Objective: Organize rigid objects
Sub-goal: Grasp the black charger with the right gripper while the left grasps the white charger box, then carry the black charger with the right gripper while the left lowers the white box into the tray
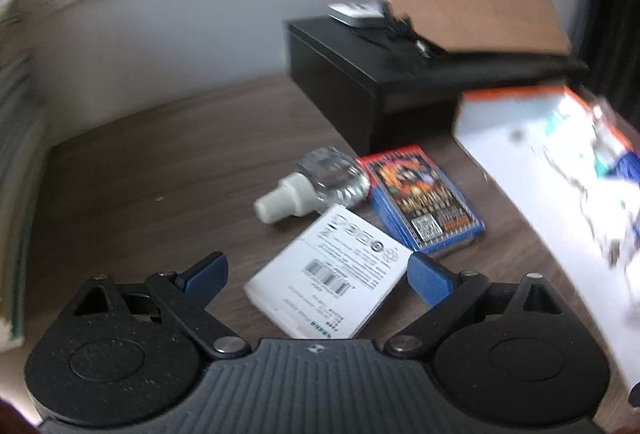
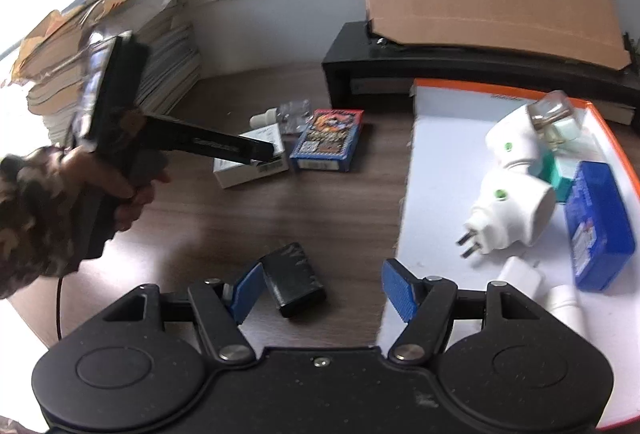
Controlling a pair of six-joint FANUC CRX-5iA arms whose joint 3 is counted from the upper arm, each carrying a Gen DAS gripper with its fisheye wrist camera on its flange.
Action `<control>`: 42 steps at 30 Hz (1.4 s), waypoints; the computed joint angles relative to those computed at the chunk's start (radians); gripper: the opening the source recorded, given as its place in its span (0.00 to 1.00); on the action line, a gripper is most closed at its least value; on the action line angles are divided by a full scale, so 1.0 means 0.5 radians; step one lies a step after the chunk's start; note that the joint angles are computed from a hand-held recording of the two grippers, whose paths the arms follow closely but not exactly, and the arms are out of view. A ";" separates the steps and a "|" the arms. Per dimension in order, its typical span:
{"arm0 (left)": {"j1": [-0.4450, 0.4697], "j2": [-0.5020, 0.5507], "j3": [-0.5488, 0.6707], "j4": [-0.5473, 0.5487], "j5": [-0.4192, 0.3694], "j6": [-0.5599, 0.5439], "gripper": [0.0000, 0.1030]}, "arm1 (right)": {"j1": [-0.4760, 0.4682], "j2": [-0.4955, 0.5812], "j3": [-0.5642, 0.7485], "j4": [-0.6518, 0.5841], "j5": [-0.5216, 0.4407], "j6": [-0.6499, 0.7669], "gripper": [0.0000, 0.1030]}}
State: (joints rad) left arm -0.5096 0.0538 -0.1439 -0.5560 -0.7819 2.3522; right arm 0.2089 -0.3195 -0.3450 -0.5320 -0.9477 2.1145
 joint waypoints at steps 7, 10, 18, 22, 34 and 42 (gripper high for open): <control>0.055 0.065 -0.041 0.061 0.157 -0.088 0.93 | 0.152 0.054 -0.026 0.091 0.064 -0.089 0.77; 0.021 0.052 -0.047 -0.017 0.154 0.035 0.87 | 0.210 0.081 -0.034 0.133 0.091 -0.113 0.77; -0.113 -0.034 -0.075 -0.186 -0.022 0.591 0.84 | 0.370 0.099 -0.108 0.293 0.190 -0.159 0.43; -0.229 -0.077 -0.053 -0.265 -0.190 0.826 0.84 | 0.397 0.045 -0.155 0.317 0.256 -0.149 0.42; -0.616 -0.043 0.193 -0.462 -0.661 1.336 0.84 | 0.006 -0.050 -0.008 -0.025 0.148 0.145 0.42; -0.778 0.140 0.485 -0.491 -0.741 1.403 0.84 | -0.424 -0.062 0.127 -0.304 -0.003 0.407 0.42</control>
State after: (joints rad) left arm -0.8985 0.1237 0.0985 -0.8014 -1.1522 3.0537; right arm -0.0031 -0.3506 -0.2814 -0.6840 -0.9490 2.3178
